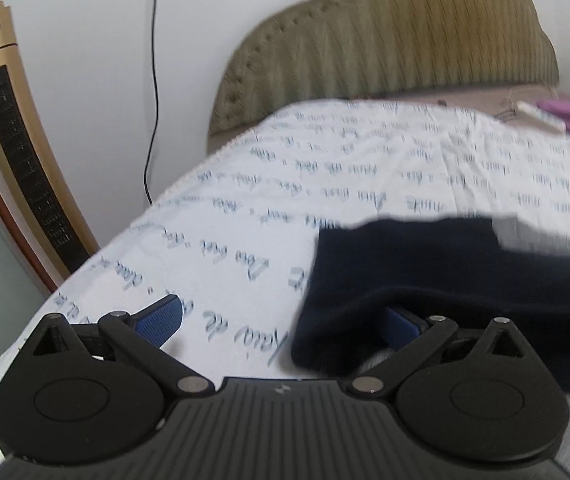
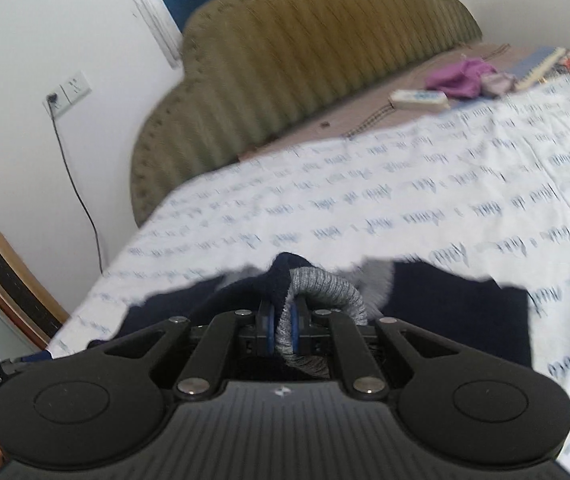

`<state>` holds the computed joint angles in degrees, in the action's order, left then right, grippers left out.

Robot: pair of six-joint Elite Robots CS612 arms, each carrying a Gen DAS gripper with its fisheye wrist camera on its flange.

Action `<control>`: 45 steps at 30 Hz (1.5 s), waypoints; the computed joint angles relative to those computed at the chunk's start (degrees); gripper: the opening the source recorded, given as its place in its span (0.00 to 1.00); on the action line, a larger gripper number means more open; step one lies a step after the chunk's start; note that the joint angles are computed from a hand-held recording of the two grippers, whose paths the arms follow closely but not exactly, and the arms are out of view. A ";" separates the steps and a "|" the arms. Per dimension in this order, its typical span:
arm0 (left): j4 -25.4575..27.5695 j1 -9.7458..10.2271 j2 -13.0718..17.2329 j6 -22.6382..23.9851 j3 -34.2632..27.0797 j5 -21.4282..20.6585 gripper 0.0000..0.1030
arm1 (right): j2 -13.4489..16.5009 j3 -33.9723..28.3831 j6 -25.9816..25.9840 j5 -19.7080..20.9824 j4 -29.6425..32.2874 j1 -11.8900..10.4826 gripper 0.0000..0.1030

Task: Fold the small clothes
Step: 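Lower the navy sleeve flat across the sweater body with the right gripper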

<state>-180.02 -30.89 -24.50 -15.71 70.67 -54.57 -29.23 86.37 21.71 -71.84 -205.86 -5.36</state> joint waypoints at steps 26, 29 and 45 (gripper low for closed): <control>4.12 -0.20 -0.20 3.41 -0.65 -1.42 1.00 | -1.58 4.42 -6.10 2.57 12.49 -1.50 0.11; 4.49 0.03 -0.15 2.37 -0.83 -1.78 1.00 | -1.42 5.76 1.90 1.41 5.29 -2.22 0.13; 1.81 -0.75 0.65 3.73 -2.23 -1.09 1.00 | 0.88 2.21 6.49 2.47 1.20 -2.42 0.08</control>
